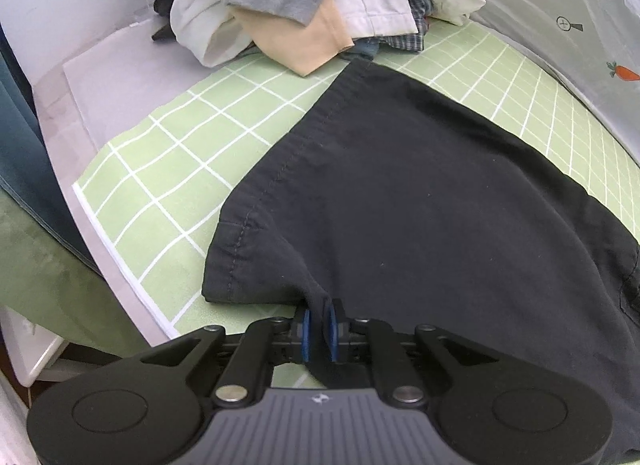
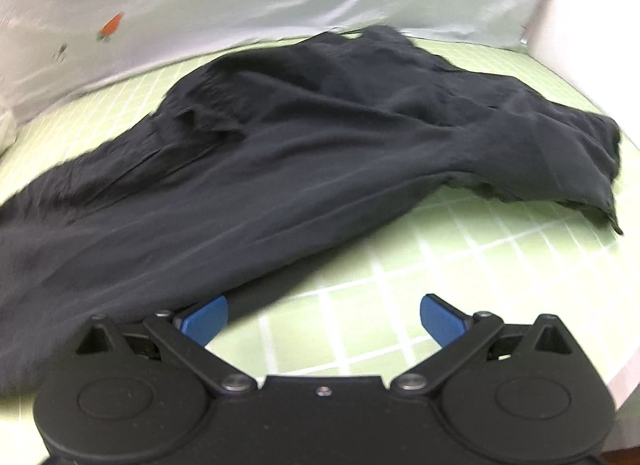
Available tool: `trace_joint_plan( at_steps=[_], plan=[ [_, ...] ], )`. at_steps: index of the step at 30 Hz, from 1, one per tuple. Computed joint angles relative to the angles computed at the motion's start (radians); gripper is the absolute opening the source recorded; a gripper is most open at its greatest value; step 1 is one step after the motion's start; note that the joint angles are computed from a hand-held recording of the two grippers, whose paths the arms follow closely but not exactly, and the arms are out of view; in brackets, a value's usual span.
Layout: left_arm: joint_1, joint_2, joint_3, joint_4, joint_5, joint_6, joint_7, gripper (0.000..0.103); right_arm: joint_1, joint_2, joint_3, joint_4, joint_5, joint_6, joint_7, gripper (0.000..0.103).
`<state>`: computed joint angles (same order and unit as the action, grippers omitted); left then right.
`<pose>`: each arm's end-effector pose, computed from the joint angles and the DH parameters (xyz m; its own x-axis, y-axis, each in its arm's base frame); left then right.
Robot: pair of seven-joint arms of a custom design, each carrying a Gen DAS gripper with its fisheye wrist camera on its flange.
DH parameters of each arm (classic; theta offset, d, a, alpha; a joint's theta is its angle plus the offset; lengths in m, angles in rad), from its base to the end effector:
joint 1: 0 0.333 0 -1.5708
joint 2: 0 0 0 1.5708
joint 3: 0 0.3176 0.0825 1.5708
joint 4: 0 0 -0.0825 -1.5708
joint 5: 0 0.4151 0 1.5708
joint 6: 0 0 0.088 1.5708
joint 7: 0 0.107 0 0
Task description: Fold clothes
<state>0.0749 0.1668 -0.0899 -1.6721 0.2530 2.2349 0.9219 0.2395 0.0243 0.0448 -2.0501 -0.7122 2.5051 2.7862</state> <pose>0.6789 0.0012 0.5385 0.4896 -0.8709 0.0426 -0.7771 -0.4580 -0.4317 0.5913 0.1775 0.4584 -0.4154 -0.9090 -0.0326 -0.7037 0.3439 -0.6217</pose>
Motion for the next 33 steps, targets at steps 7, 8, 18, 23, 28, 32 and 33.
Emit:
trace_joint_plan(
  at_steps=[7, 8, 18, 23, 28, 32, 33],
  plan=[
    [-0.063, -0.053, -0.014, -0.020, 0.154, 0.000, -0.169, 0.043, -0.070, -0.110, -0.041, -0.128, 0.003, 0.083, -0.007, 0.103],
    [-0.075, -0.057, -0.021, -0.018, 0.165, -0.003, -0.186, 0.044, -0.085, -0.130, -0.048, -0.148, 0.011, 0.091, -0.014, 0.103],
    [-0.221, 0.061, -0.113, 0.093, 0.101, 0.004, -0.133, 0.062, -0.296, -0.218, -0.108, -0.212, -0.094, 0.162, 0.026, 0.103],
    [-0.292, 0.176, -0.114, 0.232, 0.129, -0.091, -0.139, 0.062, -0.354, -0.171, -0.131, -0.157, -0.191, 0.228, -0.032, 0.103],
    [-0.328, 0.286, -0.091, 0.395, 0.143, -0.199, -0.157, 0.063, -0.336, -0.010, -0.161, -0.025, 0.033, 0.378, -0.410, 0.103],
    [-0.344, 0.376, -0.067, 0.538, 0.155, -0.300, -0.159, 0.064, -0.360, 0.163, -0.118, 0.165, 0.302, 0.392, -0.707, 0.103],
    [-0.346, 0.399, -0.062, 0.574, 0.155, -0.324, -0.157, 0.064, -0.369, 0.208, -0.104, 0.224, 0.342, 0.375, -0.761, 0.103]
  ],
)
